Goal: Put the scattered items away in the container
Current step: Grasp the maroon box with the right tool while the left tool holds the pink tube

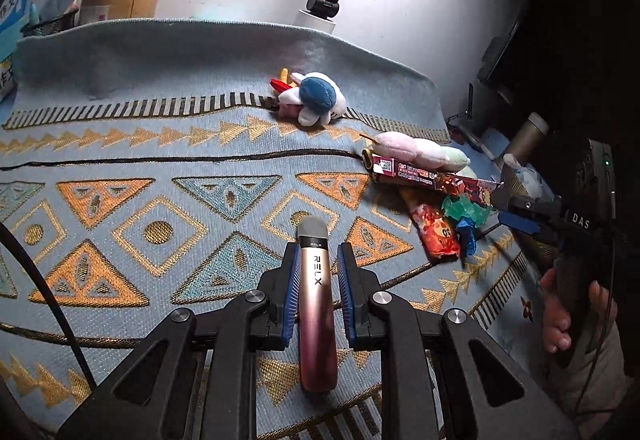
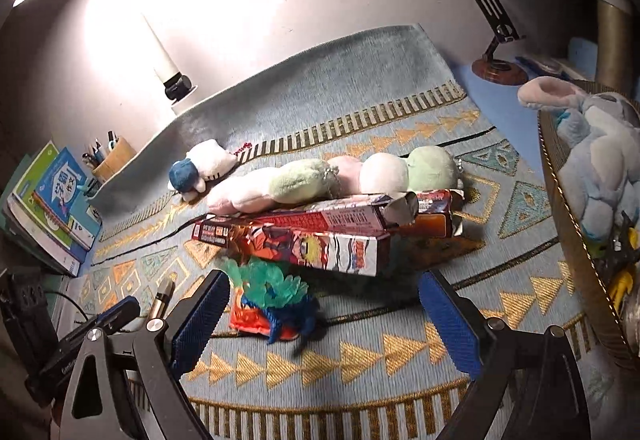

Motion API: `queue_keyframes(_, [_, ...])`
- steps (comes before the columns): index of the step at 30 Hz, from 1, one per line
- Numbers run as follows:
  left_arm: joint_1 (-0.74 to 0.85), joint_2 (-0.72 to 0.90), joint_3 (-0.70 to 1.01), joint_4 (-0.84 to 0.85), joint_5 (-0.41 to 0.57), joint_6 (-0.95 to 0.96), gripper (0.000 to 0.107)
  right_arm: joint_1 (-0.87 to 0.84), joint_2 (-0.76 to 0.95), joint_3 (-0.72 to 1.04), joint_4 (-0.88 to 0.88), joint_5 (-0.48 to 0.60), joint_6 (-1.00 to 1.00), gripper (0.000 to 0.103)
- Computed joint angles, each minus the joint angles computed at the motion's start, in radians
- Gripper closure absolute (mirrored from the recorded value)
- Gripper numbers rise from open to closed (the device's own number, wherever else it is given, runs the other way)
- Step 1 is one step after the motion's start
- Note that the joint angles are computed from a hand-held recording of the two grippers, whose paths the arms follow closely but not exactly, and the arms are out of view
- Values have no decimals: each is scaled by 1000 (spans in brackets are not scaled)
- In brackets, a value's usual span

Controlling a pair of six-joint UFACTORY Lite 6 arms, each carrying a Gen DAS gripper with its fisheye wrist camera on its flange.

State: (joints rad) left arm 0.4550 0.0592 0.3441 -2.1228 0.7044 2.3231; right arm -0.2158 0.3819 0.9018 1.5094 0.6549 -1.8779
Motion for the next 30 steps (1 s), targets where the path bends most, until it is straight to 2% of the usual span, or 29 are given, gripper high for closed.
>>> queue_keyframes(1, [-27,22,11,-23,18,19,92,14,18,22,6,0,14,8])
queue_keyframes(2, [-56,7,3,-65,-4,20,92,28,27,36,16,0,21,8])
queue_keyframes(6, [-43,18,10,-52,-8,4,92,91,-23,-4,9,56,-26,8])
queue_keyframes(10, [-45,30,21,-37,-30,-12,91,147,-113,-116,-128,121,-31,7])
queue_keyframes(12, [-76,37,29,-24,-50,-17,91,130,-153,-180,-212,195,-37,7])
queue_keyframes(14, [-135,21,22,-92,-96,36,81,99,-185,-226,-300,262,-28,7])
queue_keyframes(16, [-156,25,28,-111,-115,48,80,84,-247,-288,-338,235,-49,7])
queue_keyframes(18, [-148,45,41,-99,-116,31,80,84,-331,-366,-303,141,-99,7])
queue_keyframes(21, [-146,57,47,-102,-122,27,80,81,-367,-401,-246,70,-133,7])
queue_keyframes(23, [-154,55,47,-113,-129,36,80,83,-332,-374,-248,102,-107,18])
queue_keyframes(24, [-151,58,49,-109,-127,33,80,91,-321,-369,-256,130,-99,29])
queue_keyframes(25, [-144,61,52,-96,-122,25,80,108,-330,-384,-254,141,-98,36])
queue_keyframes(30, [-138,59,49,-86,-119,20,80,248,-360,-455,-151,81,-158,42])
